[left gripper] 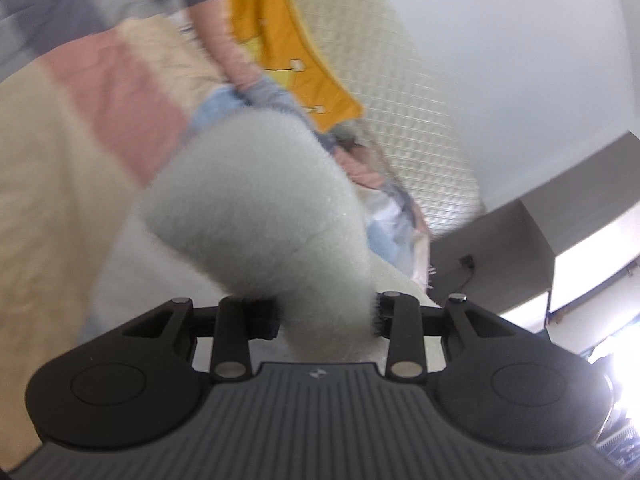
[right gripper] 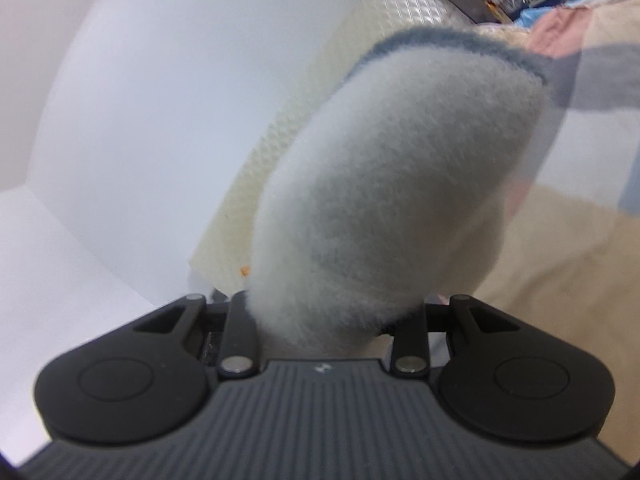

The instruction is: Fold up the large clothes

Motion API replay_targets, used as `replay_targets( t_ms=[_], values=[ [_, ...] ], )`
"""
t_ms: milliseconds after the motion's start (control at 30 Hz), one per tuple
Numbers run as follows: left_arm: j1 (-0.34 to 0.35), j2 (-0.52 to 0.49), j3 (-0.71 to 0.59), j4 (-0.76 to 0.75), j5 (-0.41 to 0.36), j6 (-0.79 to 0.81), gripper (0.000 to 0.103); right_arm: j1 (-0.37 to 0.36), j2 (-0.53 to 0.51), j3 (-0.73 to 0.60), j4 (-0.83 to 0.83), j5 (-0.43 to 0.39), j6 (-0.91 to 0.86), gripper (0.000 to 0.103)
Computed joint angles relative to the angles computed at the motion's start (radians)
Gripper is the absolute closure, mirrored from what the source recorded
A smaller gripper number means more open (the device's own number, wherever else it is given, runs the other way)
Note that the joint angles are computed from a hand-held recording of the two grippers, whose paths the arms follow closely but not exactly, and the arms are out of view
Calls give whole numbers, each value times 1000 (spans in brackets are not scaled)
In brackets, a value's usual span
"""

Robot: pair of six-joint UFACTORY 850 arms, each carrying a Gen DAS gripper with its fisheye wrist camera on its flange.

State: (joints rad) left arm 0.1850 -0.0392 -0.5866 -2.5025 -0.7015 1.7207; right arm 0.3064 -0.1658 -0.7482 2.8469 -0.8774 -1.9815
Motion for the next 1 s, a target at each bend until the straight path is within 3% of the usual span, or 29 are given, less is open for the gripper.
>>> replay_targets(
  t_ms=[167,267,433,567,633,833,933,1000],
  values=[
    [-69,-69,-165,-23,43,-36,64,-79,-14,-62,-63,-43,49,66],
    [-112,-123,-285,-4,105,-67,64,-117,-33,-120,-95,-24,93,66],
    [-188,-227,-456,-47,181,-3,64,-192,-104,-218,-156,-29,149,66],
    [-257,-326,-570,-182,254,147,64,-257,-195,-267,-213,-46,288,66],
    [-277,-390,-629,-205,276,141,64,-284,-255,-300,-245,-54,314,66],
    [-312,-563,-698,-265,286,171,64,-316,-394,-321,-236,-84,298,66],
    [-327,-631,-710,-278,325,156,64,-314,-454,-334,-239,-29,314,66],
    [-319,-674,-712,-257,297,136,64,-308,-492,-343,-233,-1,314,66]
  ],
)
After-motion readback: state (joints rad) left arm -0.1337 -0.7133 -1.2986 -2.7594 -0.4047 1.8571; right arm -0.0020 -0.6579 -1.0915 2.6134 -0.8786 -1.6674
